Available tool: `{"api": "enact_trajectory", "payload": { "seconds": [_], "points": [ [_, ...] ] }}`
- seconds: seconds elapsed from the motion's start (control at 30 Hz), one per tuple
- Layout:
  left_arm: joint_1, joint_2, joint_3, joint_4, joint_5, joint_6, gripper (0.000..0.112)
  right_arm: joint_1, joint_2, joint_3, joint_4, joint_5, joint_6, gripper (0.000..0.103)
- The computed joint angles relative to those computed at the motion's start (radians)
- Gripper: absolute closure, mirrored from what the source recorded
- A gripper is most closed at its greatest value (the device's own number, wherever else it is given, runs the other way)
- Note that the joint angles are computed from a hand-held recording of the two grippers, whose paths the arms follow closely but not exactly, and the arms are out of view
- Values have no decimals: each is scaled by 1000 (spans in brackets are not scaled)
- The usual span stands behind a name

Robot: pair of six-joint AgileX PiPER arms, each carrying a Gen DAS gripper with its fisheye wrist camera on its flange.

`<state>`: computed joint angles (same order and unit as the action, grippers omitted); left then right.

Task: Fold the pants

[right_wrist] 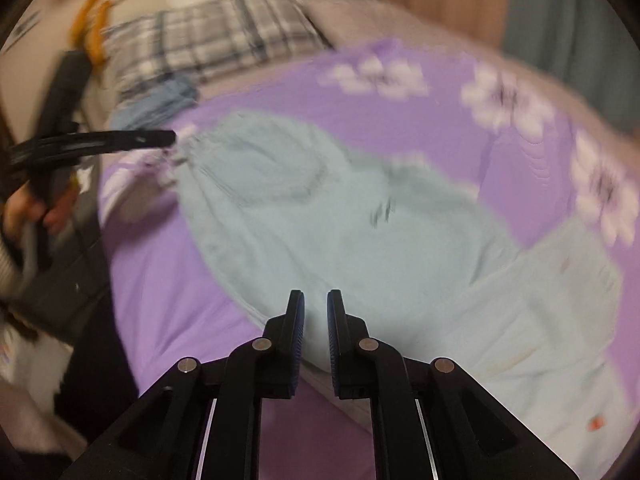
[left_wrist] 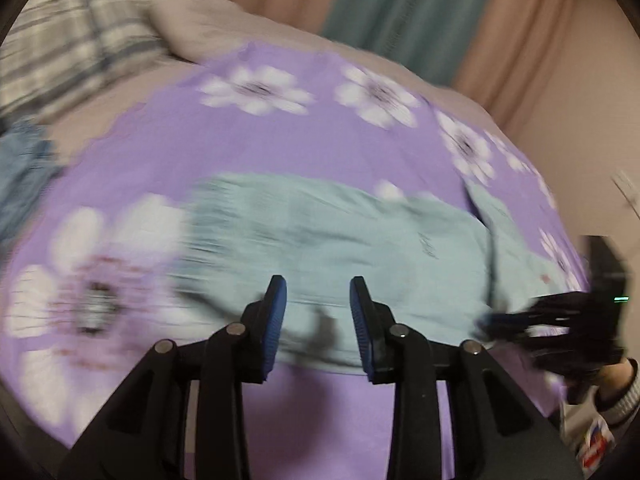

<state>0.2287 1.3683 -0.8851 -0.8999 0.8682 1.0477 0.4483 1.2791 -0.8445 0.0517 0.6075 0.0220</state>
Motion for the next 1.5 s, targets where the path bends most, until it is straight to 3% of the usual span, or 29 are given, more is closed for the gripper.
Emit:
{"api": "enact_trajectory", "payload": {
  "seconds": [0.1,0.17,0.23,0.27,0.3,0.33,0.37,0.43,0.57,0.7,0.87,0.9,0.93,0.97,1.03,1.07,1.13,1.23,1.33,1.43,1.5],
  "points": [
    [-192,31,29,168,-135,-137,78,-39,92,16,93,-20,-68,95],
    [-269,37,39,274,-213,-222,78,-132,77,2,280,28,-231,95],
    [-283,31,24,291,-207,-245,74,-284,35,-17,480,123,-402,94],
    [-289,31,9,293,-197,-257,67,-369,15,-20,565,157,-481,91],
    [-298,28,-3,279,-188,-258,62,-449,5,-38,610,195,-520,87],
    [-312,28,-16,253,-176,-247,53,-535,11,-72,632,232,-530,73],
    [-303,23,-16,222,-156,-212,50,-597,20,-103,628,246,-508,58],
    [-350,45,-46,167,-113,-195,50,-683,78,-202,540,245,-380,51],
    [-476,114,-101,111,-70,-207,50,-738,299,-461,365,277,-149,51],
    [-621,182,-151,94,-59,-214,50,-695,523,-702,218,347,29,51],
    [-749,236,-185,199,-111,-296,56,-621,705,-893,16,462,260,52],
    [-764,233,-178,213,-133,-302,63,-620,714,-892,9,465,269,56],
    [-775,226,-168,229,-148,-307,79,-616,713,-883,-6,461,274,72],
    [-786,230,-172,249,-154,-327,88,-614,710,-868,-26,452,276,91],
    [-773,228,-172,221,-143,-308,93,-639,652,-781,10,386,246,100],
    [-759,223,-162,203,-139,-283,99,-659,605,-723,35,343,234,100],
    [-751,222,-166,183,-130,-271,100,-710,469,-574,112,236,167,100],
    [-754,209,-156,194,-139,-276,100,-831,246,-382,324,174,-28,100],
    [-757,188,-146,193,-149,-265,101,-976,34,-240,501,182,-204,99],
    [-764,157,-127,207,-163,-260,101,-1208,-184,-104,679,287,-387,99],
    [-779,139,-119,230,-177,-270,101,-1350,-259,-23,763,334,-480,99]
  ]
}}
